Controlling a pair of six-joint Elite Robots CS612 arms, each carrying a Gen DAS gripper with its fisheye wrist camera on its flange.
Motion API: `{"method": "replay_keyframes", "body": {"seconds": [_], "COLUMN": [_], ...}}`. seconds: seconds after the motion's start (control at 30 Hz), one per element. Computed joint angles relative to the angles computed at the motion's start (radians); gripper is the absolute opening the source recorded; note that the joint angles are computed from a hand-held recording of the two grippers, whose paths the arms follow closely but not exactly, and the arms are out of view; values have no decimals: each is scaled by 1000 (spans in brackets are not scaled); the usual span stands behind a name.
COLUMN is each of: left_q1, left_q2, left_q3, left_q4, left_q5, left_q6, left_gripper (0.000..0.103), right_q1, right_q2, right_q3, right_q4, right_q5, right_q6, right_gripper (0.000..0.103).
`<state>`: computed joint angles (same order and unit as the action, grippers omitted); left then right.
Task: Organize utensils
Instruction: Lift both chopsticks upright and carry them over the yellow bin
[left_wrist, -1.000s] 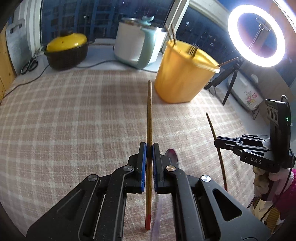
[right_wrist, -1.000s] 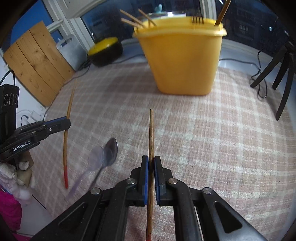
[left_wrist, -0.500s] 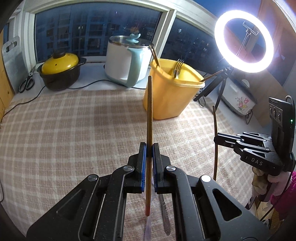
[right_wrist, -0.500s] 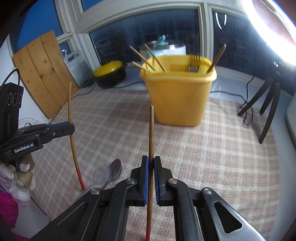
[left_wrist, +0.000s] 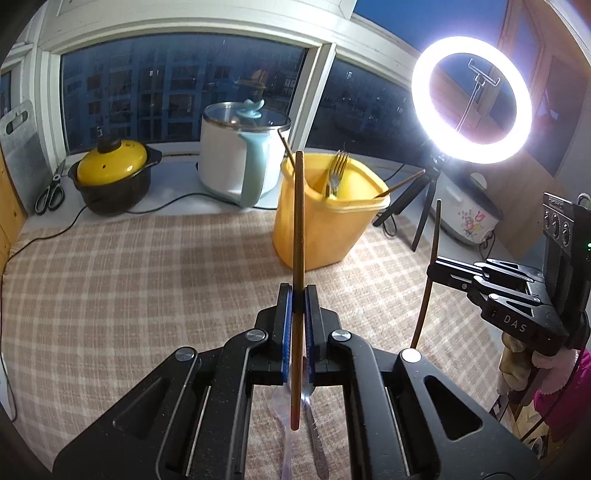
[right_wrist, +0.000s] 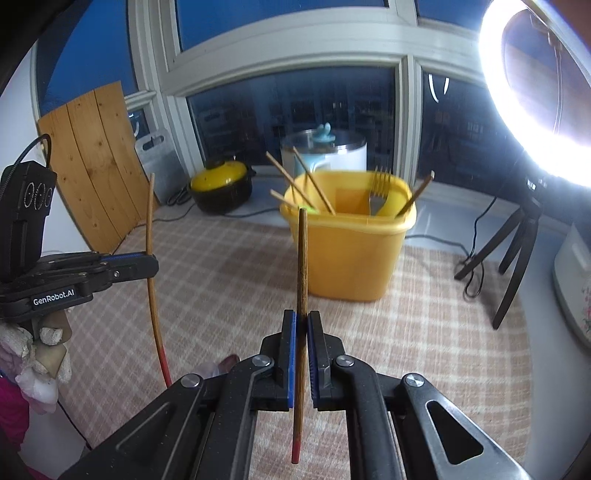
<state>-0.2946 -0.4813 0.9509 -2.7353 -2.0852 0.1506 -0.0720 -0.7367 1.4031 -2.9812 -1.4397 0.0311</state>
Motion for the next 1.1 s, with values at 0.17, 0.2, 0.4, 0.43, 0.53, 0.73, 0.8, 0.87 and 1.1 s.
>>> {"method": "replay_keyframes", "body": {"seconds": [0.17, 0.2, 0.4, 0.43, 0.53, 0.73, 0.8, 0.87, 1.1], "left_q1": [-1, -2, -5, -6, -7, -13, -15, -18, -26], "left_q2": [9, 13, 34, 37, 48, 72, 77, 85, 121], "left_q3": [-29, -39, -96, -105, -135, -202, -218, -242, -329], "left_q4": [-11, -12, -25, -26, -33, -49, -55, -59, -51], "left_q5": [-13, -16, -24, -24, -28, -32, -36, -36, -26], "left_q6": [-8, -10, -28, -31, -43, -59, -65, -70, -87], "left_gripper": [4, 4, 4, 4, 4, 4, 4, 4, 4], "right_q1": [-5, -5, -12, -13, -16, -22, -24, -24, -27], "right_q2": [-2, -2, 1, 2, 6, 18, 23, 28, 45], "right_q3": [-11, -14, -39, -43, -60, -102, -115, -131, -174], "right_q4": [-33, -36, -63, -69, -87, -120, -125, -129, -141], "right_q5": [0, -1, -1, -3, -6, -18, -21, -26, -39], "right_q6": [12, 15, 34, 36, 47, 64, 69, 67, 73], "right_gripper": [3, 3, 3, 3, 3, 3, 3, 3, 3]}}
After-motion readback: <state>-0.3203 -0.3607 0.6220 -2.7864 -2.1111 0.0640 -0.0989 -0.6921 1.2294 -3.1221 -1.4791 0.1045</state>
